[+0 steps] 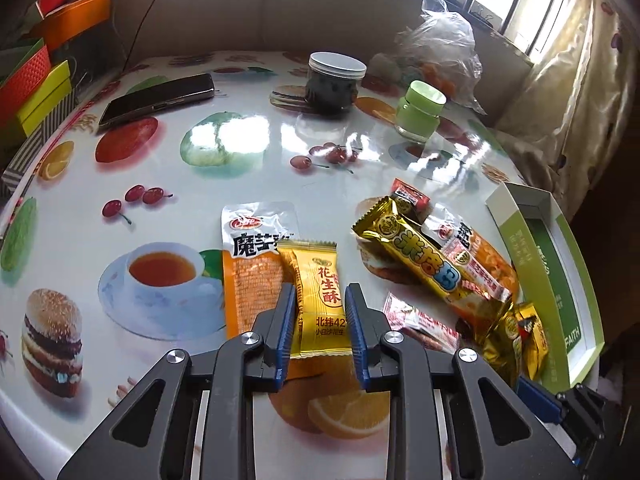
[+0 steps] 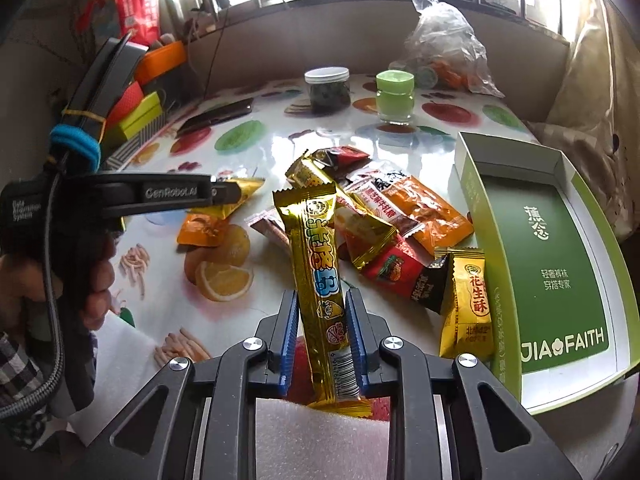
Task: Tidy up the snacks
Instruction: 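Carry the wafer bar into the green box with right gripper while left carries the yellow packet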
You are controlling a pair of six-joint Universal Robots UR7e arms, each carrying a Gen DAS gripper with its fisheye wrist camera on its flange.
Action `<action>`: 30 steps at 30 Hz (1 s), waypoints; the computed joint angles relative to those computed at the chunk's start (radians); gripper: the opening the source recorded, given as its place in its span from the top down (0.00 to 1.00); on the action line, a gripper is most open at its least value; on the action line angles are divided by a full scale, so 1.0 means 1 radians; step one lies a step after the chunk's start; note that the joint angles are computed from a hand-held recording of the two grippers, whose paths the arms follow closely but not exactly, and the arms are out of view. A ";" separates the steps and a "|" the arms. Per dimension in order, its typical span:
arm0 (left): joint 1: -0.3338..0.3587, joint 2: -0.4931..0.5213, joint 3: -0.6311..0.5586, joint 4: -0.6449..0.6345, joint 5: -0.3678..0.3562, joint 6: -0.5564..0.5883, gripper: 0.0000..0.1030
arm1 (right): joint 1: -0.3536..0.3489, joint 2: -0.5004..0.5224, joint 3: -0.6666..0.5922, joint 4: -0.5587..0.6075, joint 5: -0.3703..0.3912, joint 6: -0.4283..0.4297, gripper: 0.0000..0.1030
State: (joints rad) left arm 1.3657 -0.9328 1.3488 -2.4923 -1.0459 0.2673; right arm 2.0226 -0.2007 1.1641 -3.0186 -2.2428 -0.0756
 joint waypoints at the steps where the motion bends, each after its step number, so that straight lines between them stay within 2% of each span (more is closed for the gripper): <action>1: 0.000 -0.004 0.005 -0.005 -0.002 0.005 0.75 | 0.001 -0.002 0.003 -0.005 0.002 0.002 0.78; 9: -0.005 -0.040 0.046 -0.013 -0.027 0.012 0.75 | -0.002 -0.023 0.036 -0.043 0.024 0.030 0.79; 16: -0.021 -0.076 0.084 -0.036 -0.064 0.027 0.75 | 0.001 -0.046 0.066 -0.101 0.013 0.043 0.79; 30: -0.072 -0.092 0.114 -0.049 -0.115 0.065 0.75 | 0.002 -0.115 0.147 -0.207 -0.059 0.060 0.79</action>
